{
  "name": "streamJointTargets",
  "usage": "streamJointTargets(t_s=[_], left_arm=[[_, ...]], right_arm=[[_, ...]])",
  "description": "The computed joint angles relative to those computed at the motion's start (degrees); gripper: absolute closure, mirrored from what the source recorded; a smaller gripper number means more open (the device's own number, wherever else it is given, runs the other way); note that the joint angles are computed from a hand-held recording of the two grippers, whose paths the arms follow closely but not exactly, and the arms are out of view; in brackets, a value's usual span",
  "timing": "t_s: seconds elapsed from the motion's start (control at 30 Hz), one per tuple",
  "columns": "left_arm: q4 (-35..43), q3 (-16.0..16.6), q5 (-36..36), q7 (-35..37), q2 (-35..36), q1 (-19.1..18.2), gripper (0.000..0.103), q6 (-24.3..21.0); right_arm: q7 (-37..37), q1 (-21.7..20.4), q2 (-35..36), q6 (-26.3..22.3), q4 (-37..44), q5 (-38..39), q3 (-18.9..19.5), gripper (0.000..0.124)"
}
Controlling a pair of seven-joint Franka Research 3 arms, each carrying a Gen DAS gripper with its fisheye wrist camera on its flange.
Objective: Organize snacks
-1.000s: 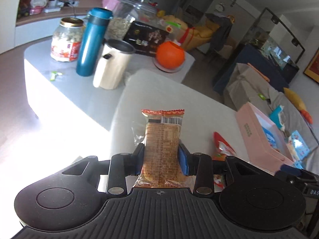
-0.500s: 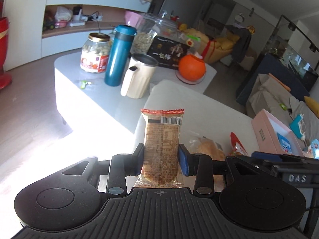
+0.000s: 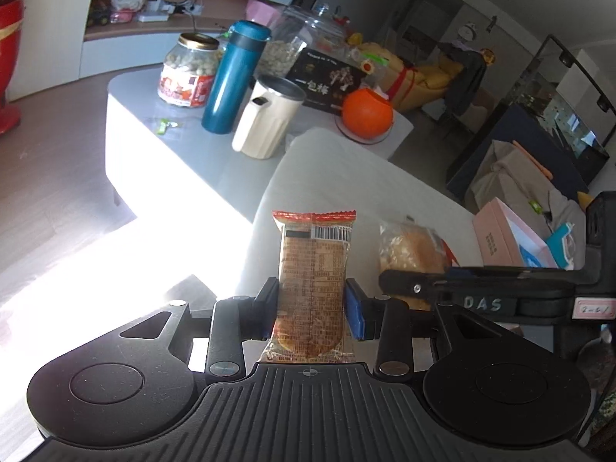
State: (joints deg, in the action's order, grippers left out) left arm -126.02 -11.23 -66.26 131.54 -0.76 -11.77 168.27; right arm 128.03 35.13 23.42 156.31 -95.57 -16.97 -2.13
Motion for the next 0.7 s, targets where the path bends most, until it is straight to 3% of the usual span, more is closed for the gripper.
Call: streamJointTargets(t_s=[0.1, 0.2, 0.3, 0.43, 0.57, 0.7], left_arm=[[0.52, -0.67, -2.18, 3.40, -0.13, -0.79, 0.062, -1.34], [0.78, -1.27, -3.25, 5.81, -0.47, -1.82, 0.062, -2.06], [0.50, -1.86, -2.72, 8.27, -1.28, -3.24, 0.062, -3.45], [1.77, -2.40, -1.81, 12.17, -0.95, -5.09, 0.062, -7.98], [4.33, -3.77, -0.23, 15.53, 0.93, -6.65, 0.062, -12.84], [7.01, -5.42, 6.10, 13.93, 4.20, -7.53, 0.062, -16.25]], right_arm=[[2.33, -0.54, -6.55, 7.21, -7.30, -0.70, -0.98, 0.070], [9.79, 1.00, -13.00, 9.32, -12.97, -9.88, -4.35, 0.070], [18.23, 0.66, -19.50, 7.80, -19.42, -20.08, -5.58, 0.070], [29.94, -2.38, -27.45, 0.96, -28.32, -31.35, -3.95, 0.070], [36.09, -6.45, -34.64, -0.86, -37.78, -33.26, -1.66, 0.070], [36.69, -9.35, -39.45, -1.88, -44.33, -31.97, 0.83, 0.070]])
